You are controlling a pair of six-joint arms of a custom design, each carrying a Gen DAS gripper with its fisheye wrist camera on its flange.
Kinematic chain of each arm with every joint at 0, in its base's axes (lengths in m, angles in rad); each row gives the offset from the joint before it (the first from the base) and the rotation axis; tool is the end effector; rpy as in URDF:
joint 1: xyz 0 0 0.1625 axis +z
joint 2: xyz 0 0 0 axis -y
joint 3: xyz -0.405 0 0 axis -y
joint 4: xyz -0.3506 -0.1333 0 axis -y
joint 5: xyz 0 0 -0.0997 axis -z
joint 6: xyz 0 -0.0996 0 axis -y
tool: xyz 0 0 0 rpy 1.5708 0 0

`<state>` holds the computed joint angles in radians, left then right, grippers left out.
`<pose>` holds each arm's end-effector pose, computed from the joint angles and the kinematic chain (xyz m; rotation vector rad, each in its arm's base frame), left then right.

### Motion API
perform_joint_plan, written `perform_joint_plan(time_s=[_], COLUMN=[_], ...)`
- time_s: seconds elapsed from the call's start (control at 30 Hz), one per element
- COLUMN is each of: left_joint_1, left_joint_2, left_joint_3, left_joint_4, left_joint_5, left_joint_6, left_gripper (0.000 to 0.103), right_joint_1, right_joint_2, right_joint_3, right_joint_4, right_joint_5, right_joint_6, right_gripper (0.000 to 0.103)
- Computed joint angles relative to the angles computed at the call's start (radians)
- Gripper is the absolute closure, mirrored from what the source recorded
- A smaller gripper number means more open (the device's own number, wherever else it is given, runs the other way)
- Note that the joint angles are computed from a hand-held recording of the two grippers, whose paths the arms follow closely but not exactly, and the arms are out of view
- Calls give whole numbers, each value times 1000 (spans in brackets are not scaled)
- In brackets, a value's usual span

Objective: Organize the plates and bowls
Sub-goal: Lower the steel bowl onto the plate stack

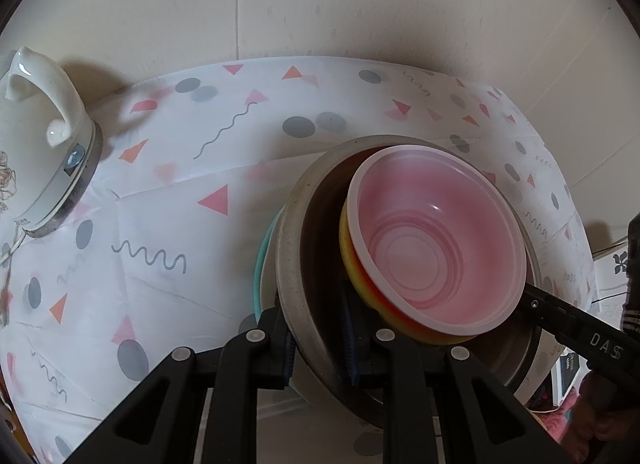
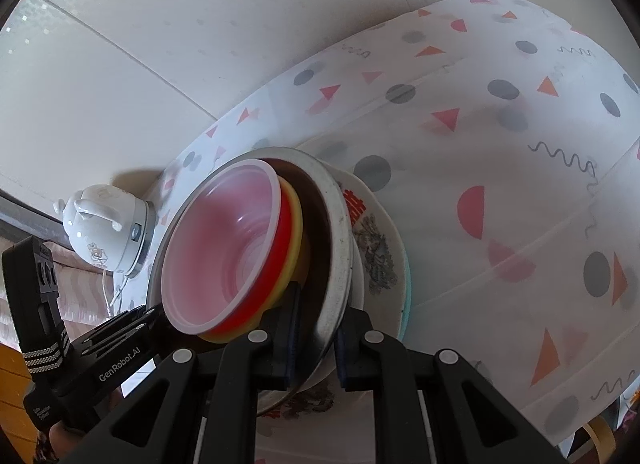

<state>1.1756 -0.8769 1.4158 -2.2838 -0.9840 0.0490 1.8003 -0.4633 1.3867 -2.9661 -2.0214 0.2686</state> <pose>-0.0850 -0.6932 0.2295 0.5001 2.5224 -0.3548 0.2476 -0.6644 0.0293 -0.2027 -2.7127 0.7863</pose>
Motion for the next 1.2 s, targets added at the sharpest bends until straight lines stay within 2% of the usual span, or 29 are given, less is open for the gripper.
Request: perform_joint_plan(time_s=[0.47,0.63,0.73,0.9,1.07,1.2], left_joint_1=[3,1,0,2,4,-1], left_joint_2=[3,1,2,0,-33,-33], left_joint_3=[7,18,21,16,39,41], left_joint_4=[-22,-40,-46,-24,-21,-21], left_joint_5=[6,16,21,11,-1,13], left_joint_6=[16,37,45,32,8,-13], left_gripper=[83,84,84,81,80,84], right_joint_1=[-1,-2,-3,-17,-17,-26], right_joint_2=[-1,-20,-29,-38,-40,-41], right_joint_3=[-1,34,49,66,57,46], right_joint_4=[17,-9,-21,-53,-56,-34], right_joint_5=[2,-1,-5,36,26,50], right_joint_6=[20,23,7,24,-3,-18], right_gripper=[87,86,89,91,93,93])
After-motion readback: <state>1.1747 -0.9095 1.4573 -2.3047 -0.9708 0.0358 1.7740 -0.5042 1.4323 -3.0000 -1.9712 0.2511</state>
